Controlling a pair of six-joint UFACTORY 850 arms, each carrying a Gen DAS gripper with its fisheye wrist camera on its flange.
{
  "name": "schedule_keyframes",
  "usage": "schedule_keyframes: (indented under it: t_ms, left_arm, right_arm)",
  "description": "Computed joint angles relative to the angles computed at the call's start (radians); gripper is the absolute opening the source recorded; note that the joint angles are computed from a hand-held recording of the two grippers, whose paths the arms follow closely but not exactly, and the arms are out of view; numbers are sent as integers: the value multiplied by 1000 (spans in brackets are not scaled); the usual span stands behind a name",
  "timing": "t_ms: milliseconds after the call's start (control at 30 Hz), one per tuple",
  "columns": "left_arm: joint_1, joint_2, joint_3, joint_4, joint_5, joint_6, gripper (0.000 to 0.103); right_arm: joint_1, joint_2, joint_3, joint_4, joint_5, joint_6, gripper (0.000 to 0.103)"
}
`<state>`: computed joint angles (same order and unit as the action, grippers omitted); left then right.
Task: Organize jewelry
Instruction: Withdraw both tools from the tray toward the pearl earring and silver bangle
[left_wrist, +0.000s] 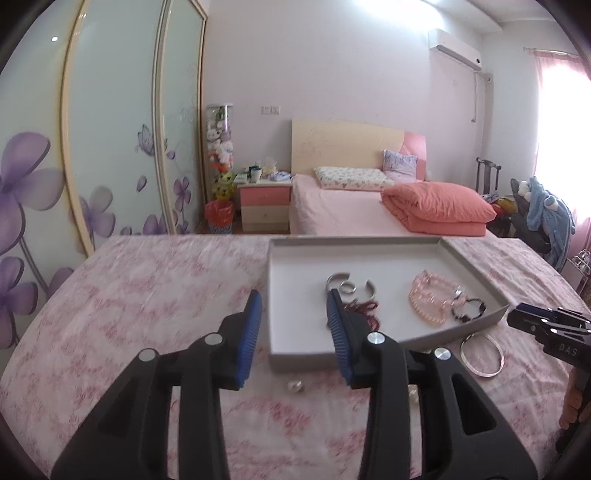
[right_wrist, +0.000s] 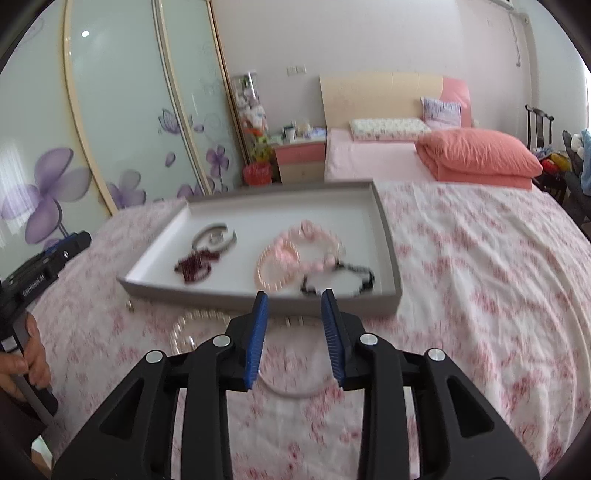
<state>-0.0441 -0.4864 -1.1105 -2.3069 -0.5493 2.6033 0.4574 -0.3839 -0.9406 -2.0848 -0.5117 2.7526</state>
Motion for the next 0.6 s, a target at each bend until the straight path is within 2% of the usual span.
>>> schedule_keyframes:
  t_ms: [100,333,600]
  left_arm:
    - [13,-15,-7,17,39,-29,40]
    - [26,-37,-23,52,71,-74,44]
    - [21,-37,-22,59,75,-74,48]
  right_arm:
    - [-1,-8,5,46,46,-31,38]
    - [7,-23,-3,144,88,-124,63]
    - [2,-84,-71,410,136,-414,75]
